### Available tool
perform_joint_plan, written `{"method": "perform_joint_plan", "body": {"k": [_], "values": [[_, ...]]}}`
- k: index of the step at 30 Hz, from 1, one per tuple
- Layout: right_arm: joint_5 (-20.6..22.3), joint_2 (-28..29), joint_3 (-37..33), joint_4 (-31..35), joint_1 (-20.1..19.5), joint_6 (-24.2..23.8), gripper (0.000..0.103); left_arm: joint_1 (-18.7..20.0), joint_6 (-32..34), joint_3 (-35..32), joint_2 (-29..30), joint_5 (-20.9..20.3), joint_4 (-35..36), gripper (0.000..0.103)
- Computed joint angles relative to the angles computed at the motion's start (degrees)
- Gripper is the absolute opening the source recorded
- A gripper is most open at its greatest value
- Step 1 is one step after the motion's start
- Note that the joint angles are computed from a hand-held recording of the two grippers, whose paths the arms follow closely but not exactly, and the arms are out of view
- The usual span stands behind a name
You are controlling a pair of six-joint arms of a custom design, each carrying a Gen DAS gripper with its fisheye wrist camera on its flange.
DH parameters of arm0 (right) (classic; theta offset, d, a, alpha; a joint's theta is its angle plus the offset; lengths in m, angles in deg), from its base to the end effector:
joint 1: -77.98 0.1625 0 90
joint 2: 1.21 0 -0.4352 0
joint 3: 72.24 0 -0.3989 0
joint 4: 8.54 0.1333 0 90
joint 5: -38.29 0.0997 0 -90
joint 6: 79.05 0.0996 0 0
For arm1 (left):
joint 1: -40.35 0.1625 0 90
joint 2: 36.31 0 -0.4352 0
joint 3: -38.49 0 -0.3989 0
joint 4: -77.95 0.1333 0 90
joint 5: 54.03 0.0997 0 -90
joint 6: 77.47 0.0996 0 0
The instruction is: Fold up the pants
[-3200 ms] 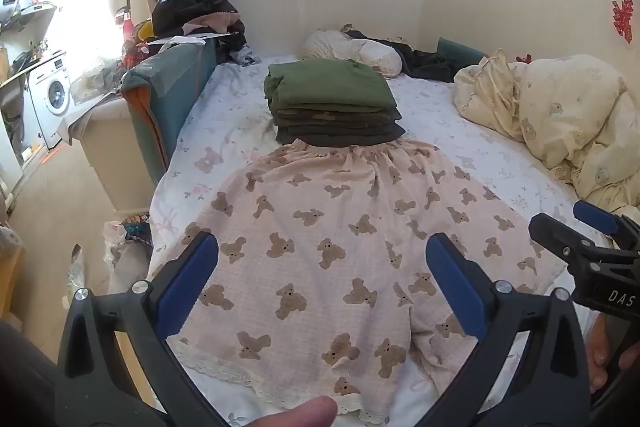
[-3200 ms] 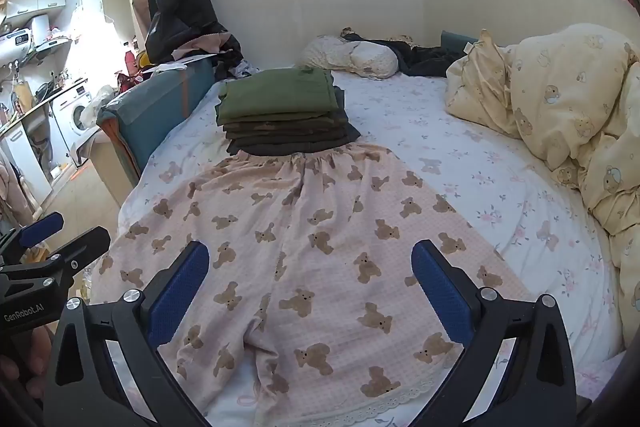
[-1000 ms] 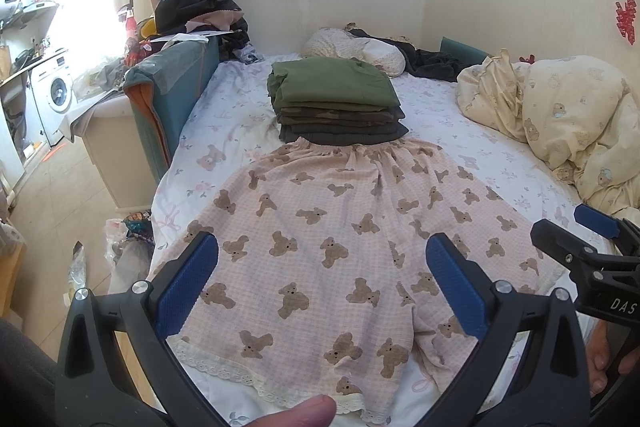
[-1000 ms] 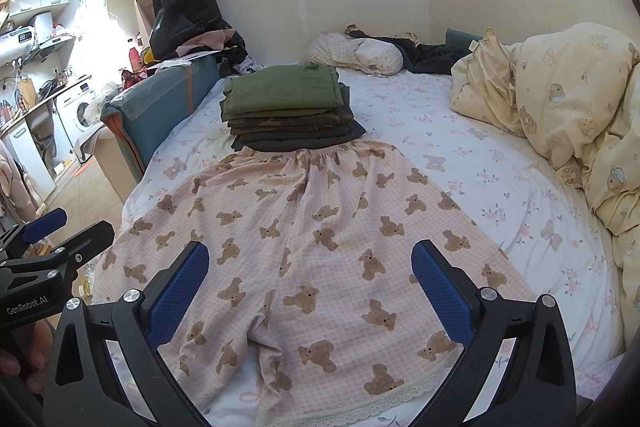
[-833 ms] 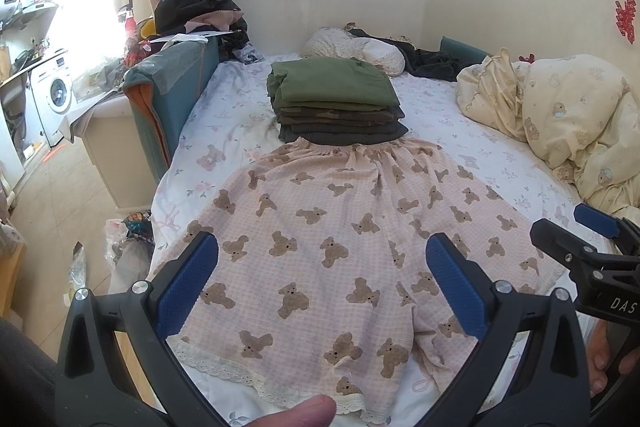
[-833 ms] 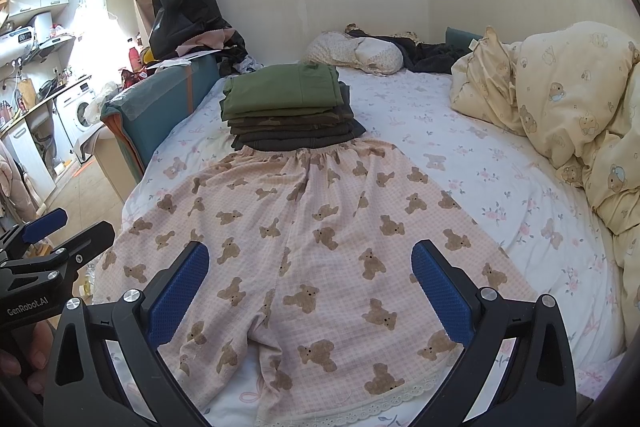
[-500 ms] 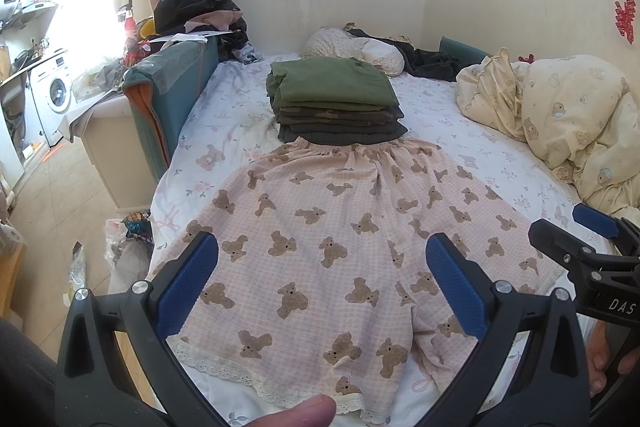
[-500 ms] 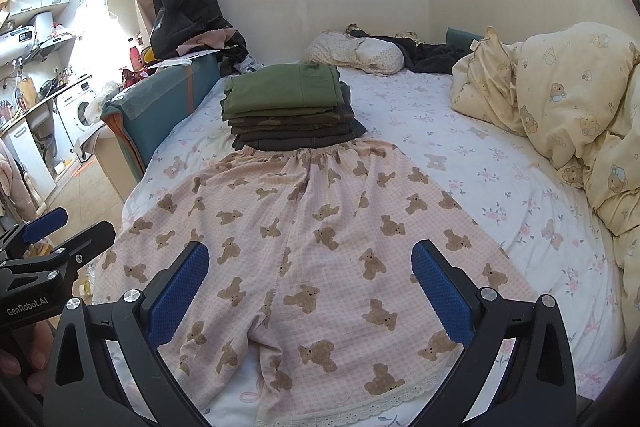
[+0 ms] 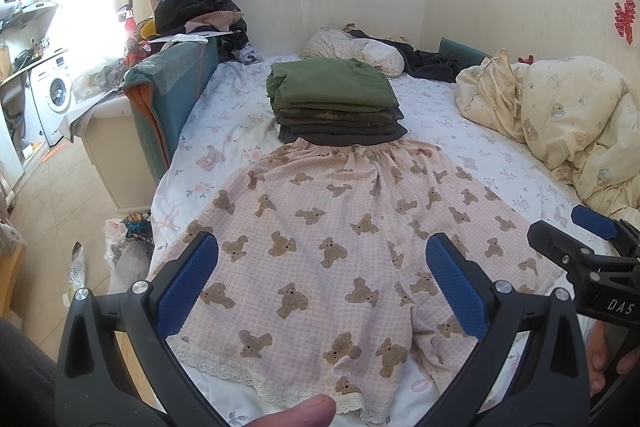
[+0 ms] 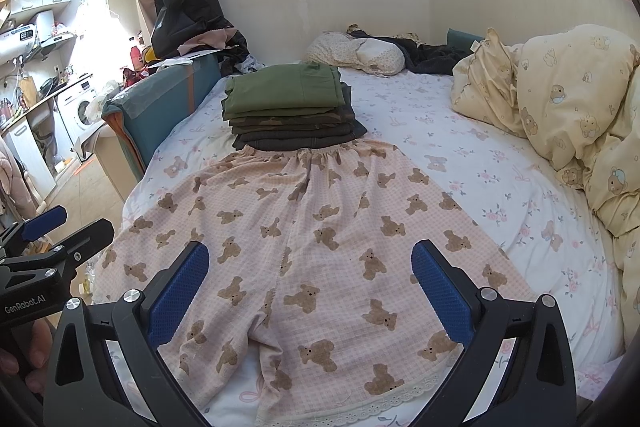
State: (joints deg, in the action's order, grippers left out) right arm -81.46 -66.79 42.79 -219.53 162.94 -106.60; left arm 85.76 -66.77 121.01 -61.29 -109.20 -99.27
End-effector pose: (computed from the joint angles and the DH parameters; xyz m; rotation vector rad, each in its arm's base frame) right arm 0.0350 -0.5581 0.3229 0.0152 -2.0597 1.2481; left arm -0.3810 -0.6574 -0.0120 1.0035 2.3763 -0.8865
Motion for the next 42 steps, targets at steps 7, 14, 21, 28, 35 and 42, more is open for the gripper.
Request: {"method": "perform_joint_plan", "body": {"k": [7, 14, 21, 28, 35, 42], "values": [[-1.4, -5.6, 0.7, 9.2, -4.5, 13.3, 0.103, 0.4, -2.0, -1.1, -0.3, 3.2, 5.0, 0.102], [-6.7, -12.4, -7.4, 34.9, -15.0, 28.7, 0.101, 1.1, -6.5, -3.5, 0.1, 2.9, 11.2, 0.102], [-4.6, -13.3, -13.7, 54.7, -24.6, 39.8, 0.071, 1.0, -7.1, -5.8, 1.6, 4.3, 13.4, 0.102], [0.3, -13.7, -13.5, 58.1, -26.0, 41.2, 0.065, 2.4, -13.7, -8.3, 1.1, 1.2, 21.4, 0.102], [-0.4, -13.4, -10.6, 48.4, -22.0, 28.4, 0.000, 3.2, -16.9, -10.0, 1.2, -0.2, 26.2, 0.102], [4.7, -14.8, -5.2, 37.3, -14.8, 18.1, 0.000, 3.5, -18.0, -9.9, 0.6, -0.2, 27.6, 0.102]]}}
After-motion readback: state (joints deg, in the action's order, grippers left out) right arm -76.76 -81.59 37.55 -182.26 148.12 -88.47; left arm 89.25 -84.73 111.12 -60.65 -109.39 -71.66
